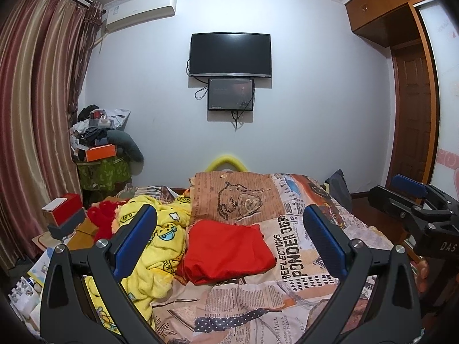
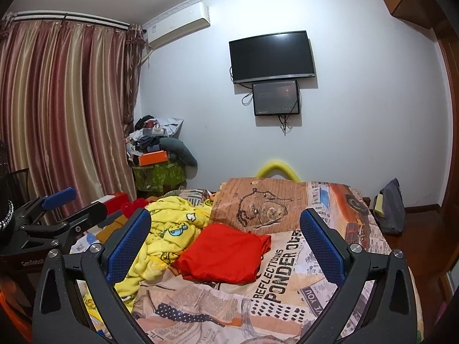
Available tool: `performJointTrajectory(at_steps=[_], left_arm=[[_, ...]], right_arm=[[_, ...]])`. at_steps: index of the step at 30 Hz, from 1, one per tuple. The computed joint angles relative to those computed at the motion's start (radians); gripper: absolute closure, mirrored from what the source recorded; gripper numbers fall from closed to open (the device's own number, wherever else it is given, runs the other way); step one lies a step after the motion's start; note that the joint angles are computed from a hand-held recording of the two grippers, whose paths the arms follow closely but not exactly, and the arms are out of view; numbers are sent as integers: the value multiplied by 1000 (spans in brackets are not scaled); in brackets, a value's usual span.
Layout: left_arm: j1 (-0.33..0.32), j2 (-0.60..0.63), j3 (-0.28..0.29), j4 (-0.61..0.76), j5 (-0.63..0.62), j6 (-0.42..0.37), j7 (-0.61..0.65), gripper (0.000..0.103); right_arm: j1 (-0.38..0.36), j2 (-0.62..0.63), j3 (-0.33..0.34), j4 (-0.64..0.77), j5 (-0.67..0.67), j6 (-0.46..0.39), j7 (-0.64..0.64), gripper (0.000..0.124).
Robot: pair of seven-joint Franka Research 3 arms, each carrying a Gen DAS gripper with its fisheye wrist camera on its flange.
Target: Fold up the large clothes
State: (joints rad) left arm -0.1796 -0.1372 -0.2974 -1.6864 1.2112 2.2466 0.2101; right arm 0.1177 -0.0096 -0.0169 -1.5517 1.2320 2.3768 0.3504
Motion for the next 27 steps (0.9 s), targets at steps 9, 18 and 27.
performJointTrajectory(at_steps=[9,18,27], left_arm=[[-8,15,2,14,1,-10,12,1],[-9,16,7,15,3,4,12,1],[-5,12,12,8,-6,33,8,1]], right_arm=[[-8,5,-3,14,-4,-14,11,21],[-15,12,-2,23,-21,-24,36,21],[-19,16,0,29,-29,-16,43,21]])
